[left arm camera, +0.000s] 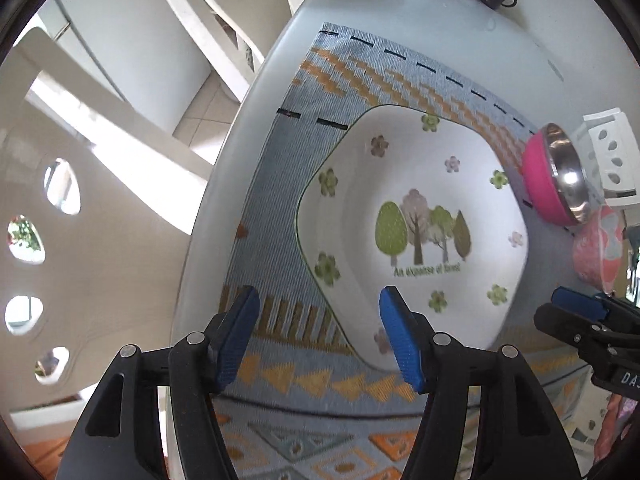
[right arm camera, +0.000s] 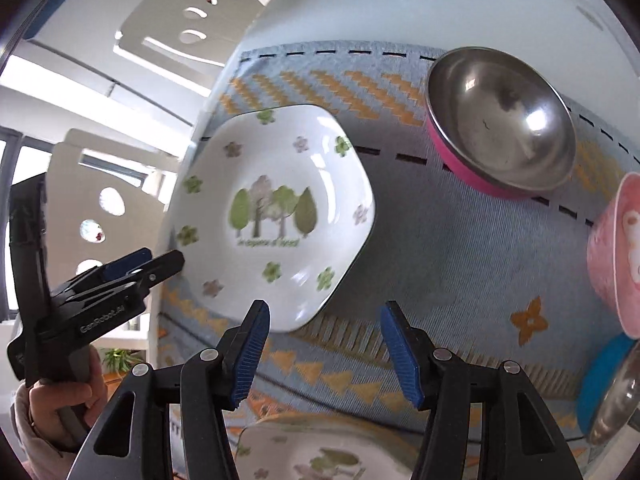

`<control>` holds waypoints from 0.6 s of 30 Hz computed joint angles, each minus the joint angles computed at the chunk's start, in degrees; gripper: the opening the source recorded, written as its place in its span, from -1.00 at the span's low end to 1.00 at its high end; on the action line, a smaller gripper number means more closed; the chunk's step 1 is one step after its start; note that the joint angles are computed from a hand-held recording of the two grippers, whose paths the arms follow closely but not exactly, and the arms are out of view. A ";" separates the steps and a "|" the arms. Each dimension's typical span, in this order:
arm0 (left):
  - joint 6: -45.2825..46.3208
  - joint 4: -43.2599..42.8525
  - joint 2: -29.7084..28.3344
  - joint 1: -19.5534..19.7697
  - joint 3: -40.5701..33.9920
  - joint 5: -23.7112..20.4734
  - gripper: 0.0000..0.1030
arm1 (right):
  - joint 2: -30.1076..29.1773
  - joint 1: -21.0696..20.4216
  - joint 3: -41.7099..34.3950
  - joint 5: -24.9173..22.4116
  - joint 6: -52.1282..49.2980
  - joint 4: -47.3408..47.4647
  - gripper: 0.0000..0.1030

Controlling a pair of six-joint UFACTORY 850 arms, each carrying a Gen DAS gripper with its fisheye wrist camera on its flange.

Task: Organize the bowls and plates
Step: 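Lower the forest plate onto the Sunflower plate and open both grippers, then close both grippers on the rim of the second hexagonal forest plate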

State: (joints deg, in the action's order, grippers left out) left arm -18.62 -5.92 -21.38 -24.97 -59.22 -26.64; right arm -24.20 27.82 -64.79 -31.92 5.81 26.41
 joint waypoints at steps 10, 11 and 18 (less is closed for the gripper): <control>3.73 -3.06 -4.71 1.47 -2.82 0.95 0.07 | -5.30 -1.14 -1.93 2.11 -2.15 3.20 0.09; 4.36 -3.56 -5.22 1.60 -3.19 1.07 0.07 | -5.68 -1.17 -1.98 2.53 -2.69 4.20 0.09; 10.68 -7.36 -7.61 1.91 -5.02 2.74 -0.04 | -7.91 -0.80 -3.23 3.94 -4.36 6.05 0.25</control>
